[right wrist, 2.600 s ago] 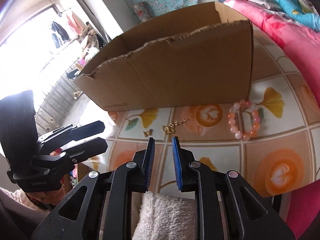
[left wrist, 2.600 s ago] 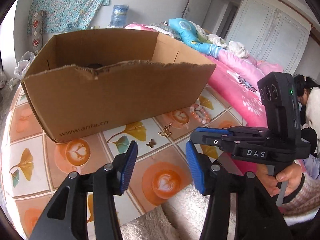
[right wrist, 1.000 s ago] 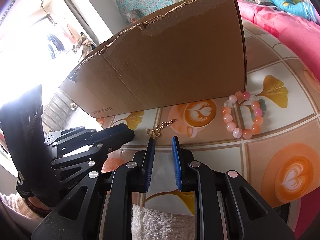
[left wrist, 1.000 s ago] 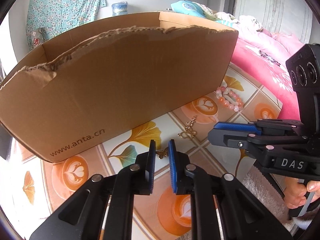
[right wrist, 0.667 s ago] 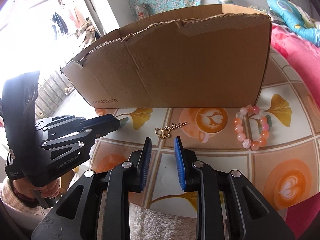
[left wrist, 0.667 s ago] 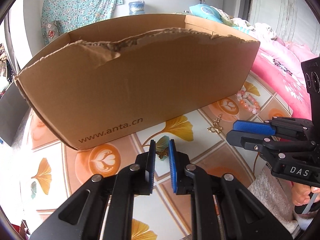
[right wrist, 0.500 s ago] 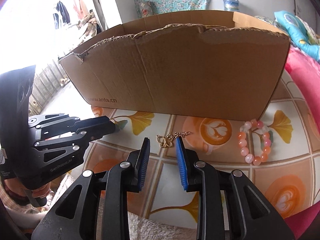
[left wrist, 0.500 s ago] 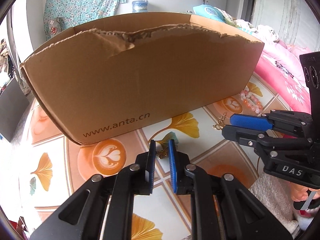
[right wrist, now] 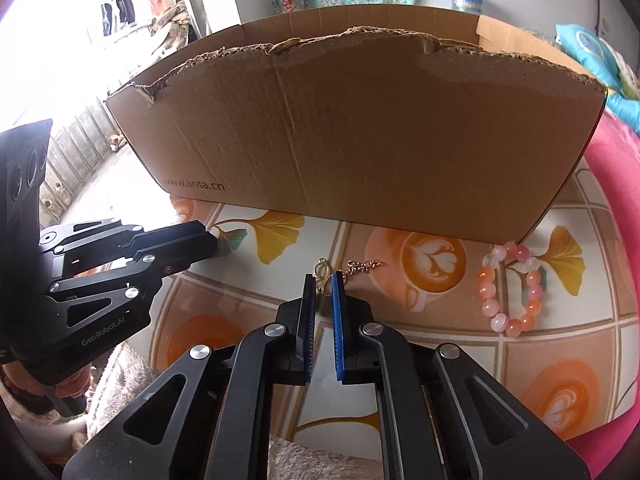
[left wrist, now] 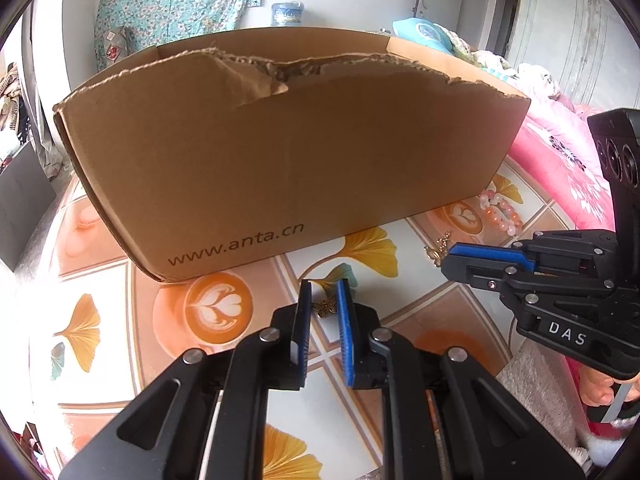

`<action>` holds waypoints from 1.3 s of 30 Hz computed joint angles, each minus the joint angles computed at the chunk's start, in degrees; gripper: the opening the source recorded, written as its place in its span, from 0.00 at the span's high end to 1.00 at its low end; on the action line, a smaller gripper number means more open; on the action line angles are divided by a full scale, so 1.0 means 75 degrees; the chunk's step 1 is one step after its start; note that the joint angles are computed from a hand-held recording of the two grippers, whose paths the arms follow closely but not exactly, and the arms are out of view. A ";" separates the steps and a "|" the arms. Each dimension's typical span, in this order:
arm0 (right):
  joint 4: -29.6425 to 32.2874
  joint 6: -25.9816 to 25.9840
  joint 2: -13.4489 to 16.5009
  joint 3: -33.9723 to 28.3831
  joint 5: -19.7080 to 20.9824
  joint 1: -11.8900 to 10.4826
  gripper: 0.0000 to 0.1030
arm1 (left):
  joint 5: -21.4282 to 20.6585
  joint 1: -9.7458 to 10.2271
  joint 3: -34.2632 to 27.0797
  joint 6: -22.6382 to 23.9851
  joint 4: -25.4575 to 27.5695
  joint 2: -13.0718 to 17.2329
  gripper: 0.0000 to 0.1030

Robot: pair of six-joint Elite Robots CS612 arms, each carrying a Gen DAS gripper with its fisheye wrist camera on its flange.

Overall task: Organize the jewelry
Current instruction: 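Move the open right tool toward the gold butterfly charm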

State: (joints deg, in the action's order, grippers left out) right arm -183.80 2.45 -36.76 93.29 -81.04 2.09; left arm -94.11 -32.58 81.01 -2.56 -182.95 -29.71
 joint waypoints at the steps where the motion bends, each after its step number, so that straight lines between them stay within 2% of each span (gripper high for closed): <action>1: 0.0054 0.0074 -0.0011 0.0002 0.0122 -0.0026 0.94 | -0.0009 0.0002 0.0013 -0.0005 -0.0019 -0.0003 0.88; 4: 0.0214 0.0293 -0.0044 0.0044 0.0850 -0.0197 0.94 | -0.0019 -0.0001 0.0036 0.0006 -0.0057 -0.0008 0.88; 5: 0.0211 0.0314 -0.0046 0.0056 0.0945 -0.0227 0.93 | -0.0023 0.0000 0.0039 0.0005 -0.0067 -0.0008 0.88; 8: 0.0075 0.0175 -0.0047 0.0027 0.0601 -0.0184 0.91 | -0.0061 0.0018 0.0049 -0.0010 -0.0088 -0.0011 0.88; 10: 0.0032 0.0050 -0.0054 0.0020 0.0558 -0.0176 0.88 | -0.0081 0.0025 0.0057 -0.0017 -0.0100 -0.0013 0.88; 13: 0.0160 -0.0177 -0.0036 -0.0102 0.0350 -0.0134 0.79 | -0.0124 0.0039 0.0053 -0.0045 -0.0113 -0.0006 0.88; 19: 0.0521 -0.0421 0.0085 -0.0349 0.0555 -0.0169 0.74 | -0.0174 0.0066 0.0039 -0.0098 -0.0126 0.0003 0.88; 24: 0.0403 -0.0405 0.0209 -0.0469 0.0600 -0.0197 0.72 | -0.0196 0.0075 0.0028 -0.0084 -0.0112 0.0007 0.88; 28: 0.0419 -0.0446 0.0221 -0.0531 0.0393 -0.0199 0.68 | -0.0184 0.0072 0.0029 -0.0088 -0.0114 0.0007 0.88; 30: 0.0298 -0.0483 0.0191 -0.0462 0.0536 -0.0224 0.67 | -0.0187 0.0075 0.0023 -0.0087 -0.0106 0.0006 0.88; 34: 0.0083 -0.1023 0.0080 -0.0241 0.0697 -0.0241 0.67 | -0.0173 0.0073 0.0019 -0.0068 -0.0096 0.0005 0.88; 39: 0.0261 -0.1411 0.0094 -0.0297 0.0880 -0.0245 0.67 | -0.0155 0.0071 0.0001 -0.0046 -0.0064 0.0004 0.88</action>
State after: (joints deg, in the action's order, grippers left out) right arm -181.84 -8.13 -36.06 91.06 -74.43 0.25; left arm -95.28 -32.05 81.02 -2.90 -183.43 -29.68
